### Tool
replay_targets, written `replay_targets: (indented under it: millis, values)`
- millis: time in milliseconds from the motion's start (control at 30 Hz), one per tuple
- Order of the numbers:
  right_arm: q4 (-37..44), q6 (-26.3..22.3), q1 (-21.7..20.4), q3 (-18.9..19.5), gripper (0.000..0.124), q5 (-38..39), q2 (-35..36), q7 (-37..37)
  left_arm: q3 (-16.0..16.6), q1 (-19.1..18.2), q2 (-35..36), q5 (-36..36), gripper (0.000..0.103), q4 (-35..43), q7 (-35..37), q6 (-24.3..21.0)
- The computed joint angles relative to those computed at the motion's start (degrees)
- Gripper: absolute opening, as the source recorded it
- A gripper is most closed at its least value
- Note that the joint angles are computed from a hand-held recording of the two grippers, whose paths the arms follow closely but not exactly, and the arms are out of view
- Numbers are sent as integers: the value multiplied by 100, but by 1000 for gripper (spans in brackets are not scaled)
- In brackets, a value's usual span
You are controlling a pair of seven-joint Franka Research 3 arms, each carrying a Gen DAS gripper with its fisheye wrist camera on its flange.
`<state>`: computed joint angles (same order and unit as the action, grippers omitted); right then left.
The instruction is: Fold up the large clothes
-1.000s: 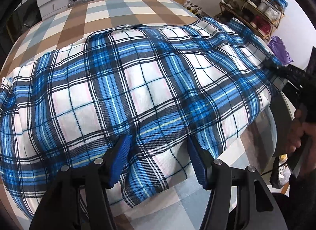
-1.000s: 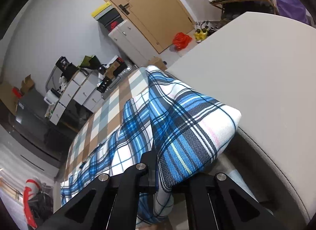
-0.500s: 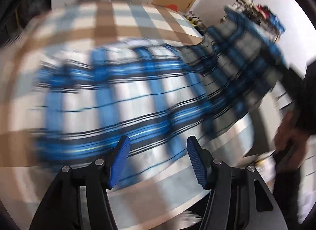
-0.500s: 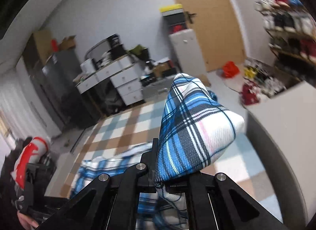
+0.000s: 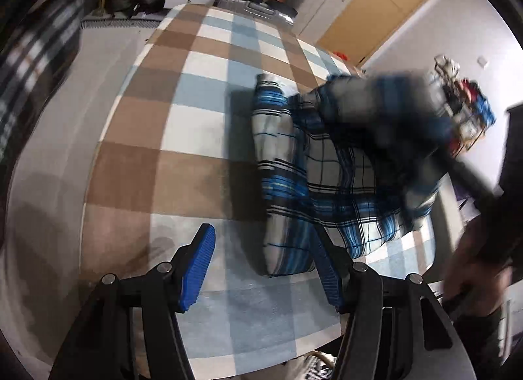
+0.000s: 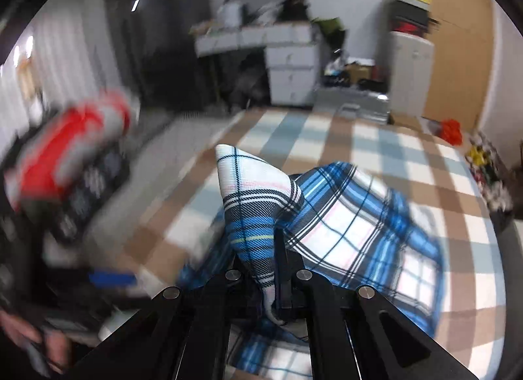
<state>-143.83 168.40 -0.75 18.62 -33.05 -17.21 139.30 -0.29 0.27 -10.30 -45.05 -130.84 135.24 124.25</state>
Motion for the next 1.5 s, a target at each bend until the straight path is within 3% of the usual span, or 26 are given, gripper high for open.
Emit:
replay_targets:
  millis: [133, 200, 233, 267, 400, 467, 567, 667, 733, 933, 1333, 1500]
  values:
    - [-2, 14, -96, 331, 5, -821, 306, 491, 148, 103, 133, -438, 55, 226, 106, -589]
    - [-73, 133, -92, 311, 4, -1174, 197, 749, 223, 172, 417, -773, 55, 584, 167, -1337]
    - [-161, 336, -181, 314, 4, -1364, 58, 993, 233, 239, 636, -961, 55, 840, 138, -1813]
    - [-293, 616, -372, 360, 4, -1544, -146, 1254, 166, 294, 743, -1033, 57, 992, 113, -2012]
    - [-678, 1583, -1123, 722, 5, -1632, -744, 1592, -175, 362, 1186, -1298, 66, 1636, 25, -2446]
    - [-979, 2087, -1405, 879, 5, -1600, -1023, 1519, -346, 377, 1506, -1412, 86, 1990, -155, -2751]
    - [-1477, 2802, -1637, 943, 5, -1404, -1267, 1324, -625, 344, 1985, -1282, 87, 2473, -541, -2994]
    - [-1705, 3156, -1580, 785, 5, -1191, -1241, 1132, -849, 339, 2487, -1114, 87, 2896, -1167, -3277]
    - [-1847, 3409, -1560, 703, 5, -1032, -1211, 960, -995, 367, 2725, -1199, 87, 3060, -1522, -3405]
    - [-1892, 3380, -1148, 352, 5, -786, -1024, 532, -1230, 458, 2803, -1597, 87, 3393, -1990, -3460]
    - [-2164, 3420, -447, -119, 5, 111, -1016, -85, -1555, -10, 3418, -478, 87, 4646, -2864, -3382]
    - [-2188, 3345, -347, -16, 5, 541, -1010, -501, -1699, -305, 3740, 354, 87, 5295, -2912, -3451]
